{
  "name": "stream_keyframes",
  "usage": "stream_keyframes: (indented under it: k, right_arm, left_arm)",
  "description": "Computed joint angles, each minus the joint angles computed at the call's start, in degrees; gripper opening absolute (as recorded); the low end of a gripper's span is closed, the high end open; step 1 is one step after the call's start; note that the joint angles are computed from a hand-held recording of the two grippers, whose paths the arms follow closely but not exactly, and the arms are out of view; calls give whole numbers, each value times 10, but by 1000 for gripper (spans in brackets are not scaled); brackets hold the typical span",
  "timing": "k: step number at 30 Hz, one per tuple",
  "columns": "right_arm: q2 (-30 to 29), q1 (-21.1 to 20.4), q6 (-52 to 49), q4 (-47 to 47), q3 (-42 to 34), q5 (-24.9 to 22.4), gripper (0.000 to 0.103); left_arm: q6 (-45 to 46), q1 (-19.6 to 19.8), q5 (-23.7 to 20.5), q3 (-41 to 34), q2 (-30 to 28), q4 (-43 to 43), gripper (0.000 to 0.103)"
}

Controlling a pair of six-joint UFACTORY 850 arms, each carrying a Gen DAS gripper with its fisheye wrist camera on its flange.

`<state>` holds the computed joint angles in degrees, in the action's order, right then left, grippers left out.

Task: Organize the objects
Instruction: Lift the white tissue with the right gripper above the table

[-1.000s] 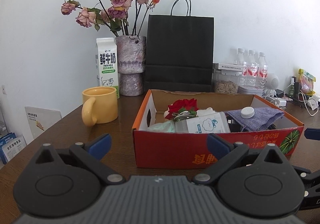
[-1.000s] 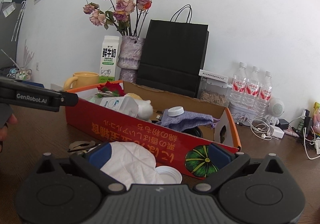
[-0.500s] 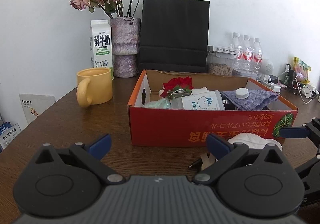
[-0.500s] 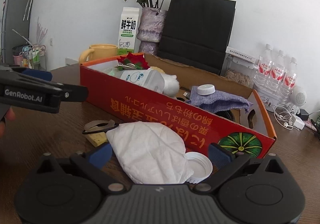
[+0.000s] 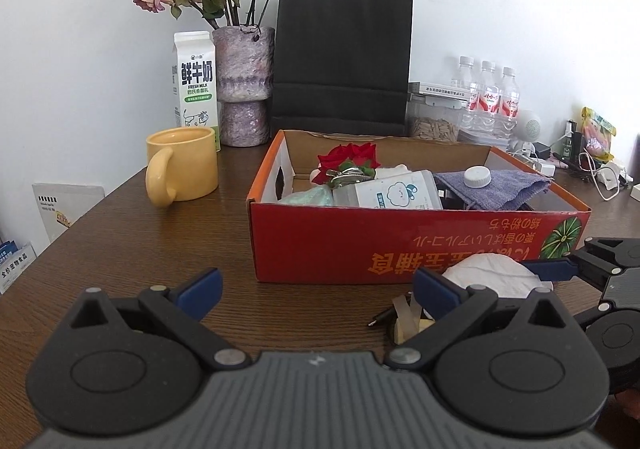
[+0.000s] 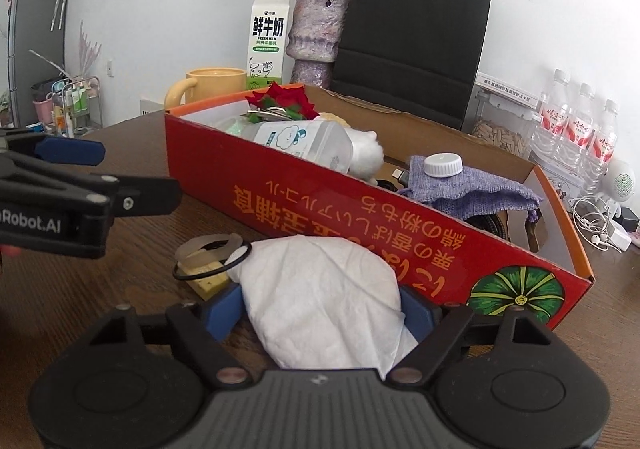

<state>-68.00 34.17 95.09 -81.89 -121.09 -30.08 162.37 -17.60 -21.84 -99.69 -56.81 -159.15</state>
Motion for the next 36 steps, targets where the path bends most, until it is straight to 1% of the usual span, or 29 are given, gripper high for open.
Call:
stream_keyframes:
  k: [5,12,18,21,25,29,32,34,36]
  right_arm:
    - [16,9,74,-77,32,-32,79]
    - [44,16,187,-174,89,-74,79]
    - [65,17,258,-223,130,-100,79]
    - [81,17,304,-255,158,-106,79]
    - [93,19,335,-273,182,-125,79]
    - [101,20,359,-277,197,-147,80]
    - [102,21,365,-272,199,-156,80]
    - [101,22,363,-268,197,-160,80]
    - [99,24,360,-264,194,-164,80]
  left_arm:
    - [-4,0,-2,2,1,3,103]
    - [-12,1,1,1,1,10,103]
    - [-20,1,9,-5,-3,18,103]
    - [-37,1,15,-12,-7,37,103]
    - [-78,3,8,-13,-9,89,103]
    - [-77,0,-6,-9,-10,126,103]
    - [-107,0,-15,-12,-12,164,103]
    - [-114,0,-14,-16,-15,171,103]
    - [-102,-2,-20,-14,-14,160,103]
